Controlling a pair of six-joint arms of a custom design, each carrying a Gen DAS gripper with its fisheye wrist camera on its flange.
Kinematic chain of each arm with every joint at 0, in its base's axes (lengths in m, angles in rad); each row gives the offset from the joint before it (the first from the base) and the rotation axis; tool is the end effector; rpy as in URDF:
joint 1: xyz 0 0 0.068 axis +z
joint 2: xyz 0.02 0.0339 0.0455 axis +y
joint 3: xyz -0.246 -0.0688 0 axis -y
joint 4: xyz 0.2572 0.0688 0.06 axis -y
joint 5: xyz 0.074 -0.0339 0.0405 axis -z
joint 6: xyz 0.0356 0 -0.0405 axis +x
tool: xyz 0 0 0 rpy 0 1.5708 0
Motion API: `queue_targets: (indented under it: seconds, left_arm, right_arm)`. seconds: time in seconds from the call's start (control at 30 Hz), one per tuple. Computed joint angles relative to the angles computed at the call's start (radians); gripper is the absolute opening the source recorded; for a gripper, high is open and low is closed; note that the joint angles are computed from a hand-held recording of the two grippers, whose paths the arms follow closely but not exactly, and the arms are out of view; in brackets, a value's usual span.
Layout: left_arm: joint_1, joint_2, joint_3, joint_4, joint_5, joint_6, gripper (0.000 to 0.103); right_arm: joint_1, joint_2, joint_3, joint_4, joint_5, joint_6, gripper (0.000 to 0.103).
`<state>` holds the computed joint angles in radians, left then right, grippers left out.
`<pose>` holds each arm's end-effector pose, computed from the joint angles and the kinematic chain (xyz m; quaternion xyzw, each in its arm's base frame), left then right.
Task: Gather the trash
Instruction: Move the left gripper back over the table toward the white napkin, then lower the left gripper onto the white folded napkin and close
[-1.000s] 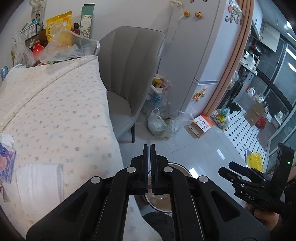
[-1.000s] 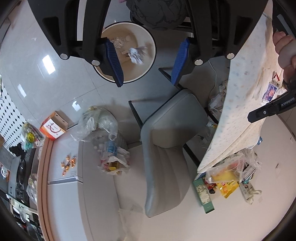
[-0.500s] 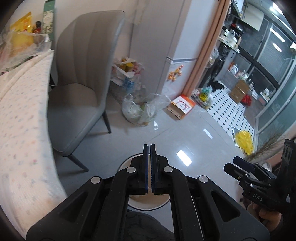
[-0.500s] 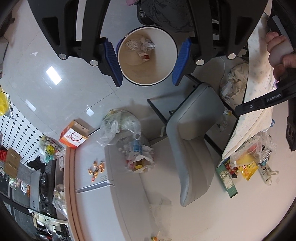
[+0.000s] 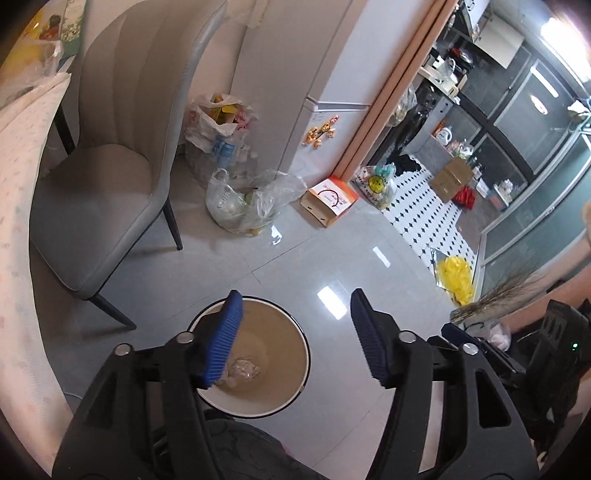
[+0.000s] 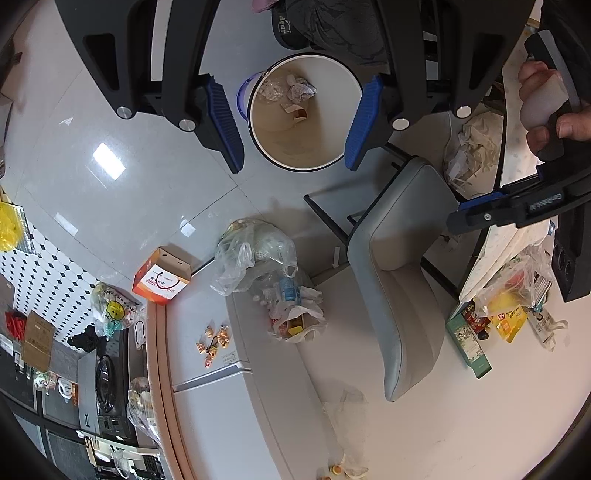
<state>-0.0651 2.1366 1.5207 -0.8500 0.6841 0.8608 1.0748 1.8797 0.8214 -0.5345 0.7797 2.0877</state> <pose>0.4048 -0.0489 0.1205 0.4359 0.8339 -0.2897 0.1753 0.1510 0.2264 0.0538 0.4450 0.8108 -0.0062 0.3801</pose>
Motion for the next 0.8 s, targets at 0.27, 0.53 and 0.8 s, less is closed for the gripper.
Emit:
queue_targets:
  seconds: [0.27,0.53,0.8]
  left_arm:
    - [0.12,-0.044,0.027,0.014,0.024,0.01,0.068]
    - [0.281,0.085,0.303,-0.024,0.0,-0.058,0.068]
    - [0.382,0.241,0.545,-0.005,-0.068,-0.109,0.068]
  right_arm:
    - [-0.02,-0.003,0.025,0.036,0.015,-0.083,0.056]
    - [-0.068,0.033,0.124,0.092,0.022,-0.252,0.056]
    - [-0.101,0.099,0.257,0.124,0.015,-0.404,0.056]
